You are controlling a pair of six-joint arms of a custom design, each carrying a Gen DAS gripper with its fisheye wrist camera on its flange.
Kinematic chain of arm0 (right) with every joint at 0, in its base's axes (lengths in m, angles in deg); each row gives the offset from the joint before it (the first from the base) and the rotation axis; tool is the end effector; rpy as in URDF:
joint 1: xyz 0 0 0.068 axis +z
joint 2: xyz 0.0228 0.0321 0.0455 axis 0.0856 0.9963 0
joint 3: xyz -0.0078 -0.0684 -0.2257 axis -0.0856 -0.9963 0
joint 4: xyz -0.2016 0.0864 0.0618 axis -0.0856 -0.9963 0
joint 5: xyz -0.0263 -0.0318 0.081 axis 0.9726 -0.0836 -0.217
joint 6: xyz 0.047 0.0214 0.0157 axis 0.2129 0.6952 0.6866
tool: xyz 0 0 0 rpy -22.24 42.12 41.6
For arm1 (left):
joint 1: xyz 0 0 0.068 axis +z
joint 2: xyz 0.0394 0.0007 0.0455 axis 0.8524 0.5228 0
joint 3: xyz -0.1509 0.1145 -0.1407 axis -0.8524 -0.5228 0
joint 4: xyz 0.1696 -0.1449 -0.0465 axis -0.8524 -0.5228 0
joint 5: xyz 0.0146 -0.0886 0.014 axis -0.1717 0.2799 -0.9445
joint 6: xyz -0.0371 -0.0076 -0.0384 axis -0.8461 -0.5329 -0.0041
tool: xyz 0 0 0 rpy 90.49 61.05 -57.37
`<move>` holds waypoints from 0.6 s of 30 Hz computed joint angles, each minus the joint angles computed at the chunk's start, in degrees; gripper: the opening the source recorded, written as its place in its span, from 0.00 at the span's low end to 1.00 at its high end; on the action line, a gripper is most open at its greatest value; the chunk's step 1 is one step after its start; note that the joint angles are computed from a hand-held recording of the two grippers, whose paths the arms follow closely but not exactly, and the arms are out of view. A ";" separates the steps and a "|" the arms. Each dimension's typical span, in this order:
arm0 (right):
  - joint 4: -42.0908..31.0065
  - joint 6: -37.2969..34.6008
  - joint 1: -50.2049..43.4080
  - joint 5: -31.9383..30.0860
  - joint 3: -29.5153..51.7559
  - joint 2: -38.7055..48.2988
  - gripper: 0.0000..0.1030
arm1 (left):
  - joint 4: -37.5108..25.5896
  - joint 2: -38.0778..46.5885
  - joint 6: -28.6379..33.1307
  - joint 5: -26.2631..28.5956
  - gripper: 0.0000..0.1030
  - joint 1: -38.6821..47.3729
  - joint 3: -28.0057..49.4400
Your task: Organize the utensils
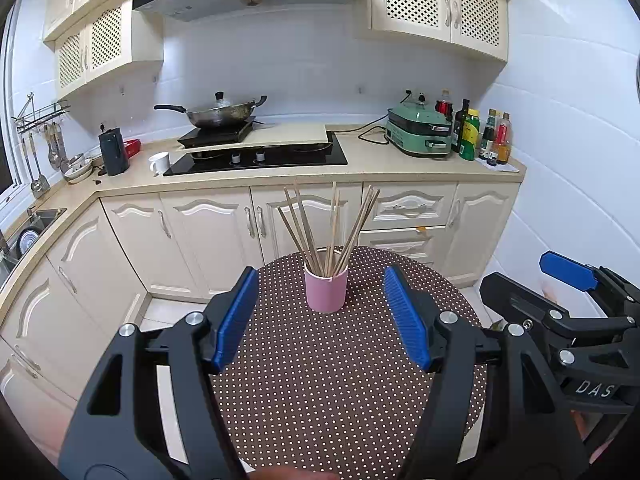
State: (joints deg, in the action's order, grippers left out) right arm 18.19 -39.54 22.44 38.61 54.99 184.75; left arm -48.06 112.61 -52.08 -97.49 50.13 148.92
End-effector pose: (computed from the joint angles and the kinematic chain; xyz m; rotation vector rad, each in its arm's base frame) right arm 0.2961 0.0979 0.3975 -0.2042 2.1802 0.4042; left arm 0.2483 -0.0312 0.3626 -0.0050 2.1044 0.0222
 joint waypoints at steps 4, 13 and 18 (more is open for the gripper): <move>-0.60 0.02 0.30 0.81 0.66 0.20 0.92 | -0.53 -0.42 -0.22 0.23 0.63 0.05 -0.16; -0.80 -0.05 0.66 1.95 0.16 -0.37 0.92 | -1.32 -0.34 -0.42 -0.78 0.63 -0.58 0.37; -0.42 -0.59 0.58 2.36 -0.58 -0.96 0.92 | -1.46 -0.10 -0.94 -1.36 0.63 -0.95 0.59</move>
State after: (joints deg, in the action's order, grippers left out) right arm 17.76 -40.13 23.02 40.96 54.41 183.78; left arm -49.51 112.51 -53.01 -98.85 49.18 149.51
